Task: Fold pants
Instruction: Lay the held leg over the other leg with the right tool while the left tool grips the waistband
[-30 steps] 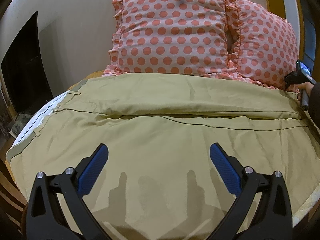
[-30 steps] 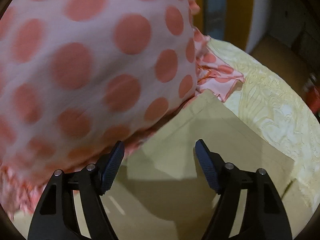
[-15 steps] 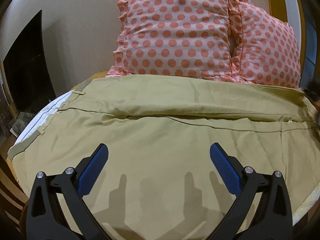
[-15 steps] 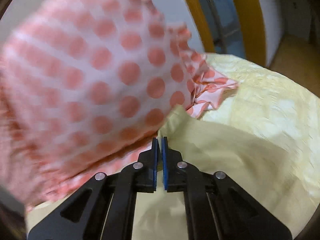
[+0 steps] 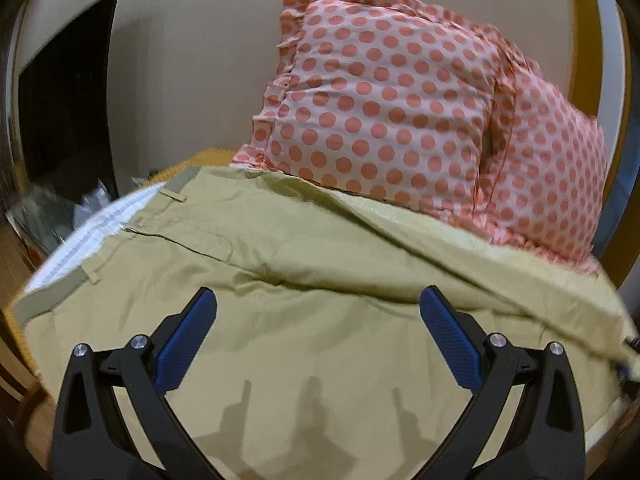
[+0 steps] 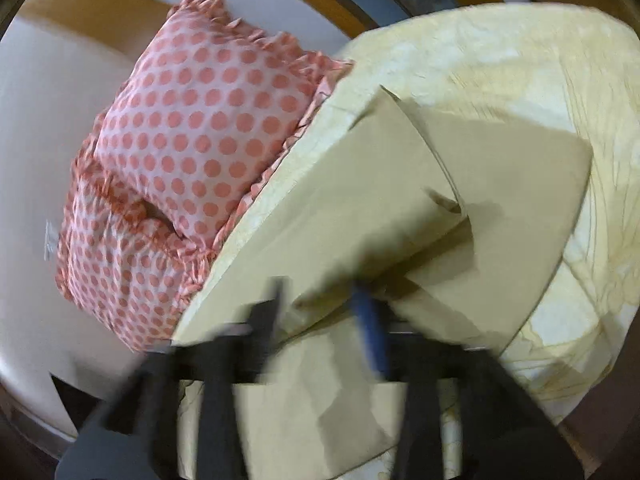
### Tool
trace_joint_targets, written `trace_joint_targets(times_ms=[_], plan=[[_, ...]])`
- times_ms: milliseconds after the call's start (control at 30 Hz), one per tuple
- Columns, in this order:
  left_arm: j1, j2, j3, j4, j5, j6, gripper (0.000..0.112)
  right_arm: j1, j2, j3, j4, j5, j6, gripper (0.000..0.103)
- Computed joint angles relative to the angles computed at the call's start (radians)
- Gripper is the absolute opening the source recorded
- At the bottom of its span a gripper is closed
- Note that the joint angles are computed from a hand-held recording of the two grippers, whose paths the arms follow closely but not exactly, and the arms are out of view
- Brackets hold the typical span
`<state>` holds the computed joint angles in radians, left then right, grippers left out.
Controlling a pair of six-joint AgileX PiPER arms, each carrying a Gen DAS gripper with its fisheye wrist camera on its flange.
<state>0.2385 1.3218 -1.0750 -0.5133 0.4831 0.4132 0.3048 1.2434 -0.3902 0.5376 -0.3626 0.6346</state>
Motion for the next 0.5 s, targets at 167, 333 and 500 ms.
trace_joint_targets(times_ms=[167, 333, 500], plan=[[0.060, 0.198, -0.246, -0.081, 0.141, -0.049, 0.101, -0.042, 0.083, -0.030, -0.101, -0.042, 0.060, 0.025], [0.007, 0.504, -0.652, 0.105, 0.304, -0.262, 0.100, -0.048, 0.069, 0.057, -0.191, -0.216, 0.204, 0.004], [-0.032, 0.850, -1.152, 0.237, 0.577, -0.467, 0.078, -0.005, -0.004, 0.087, -0.045, -0.227, 0.065, 0.003]])
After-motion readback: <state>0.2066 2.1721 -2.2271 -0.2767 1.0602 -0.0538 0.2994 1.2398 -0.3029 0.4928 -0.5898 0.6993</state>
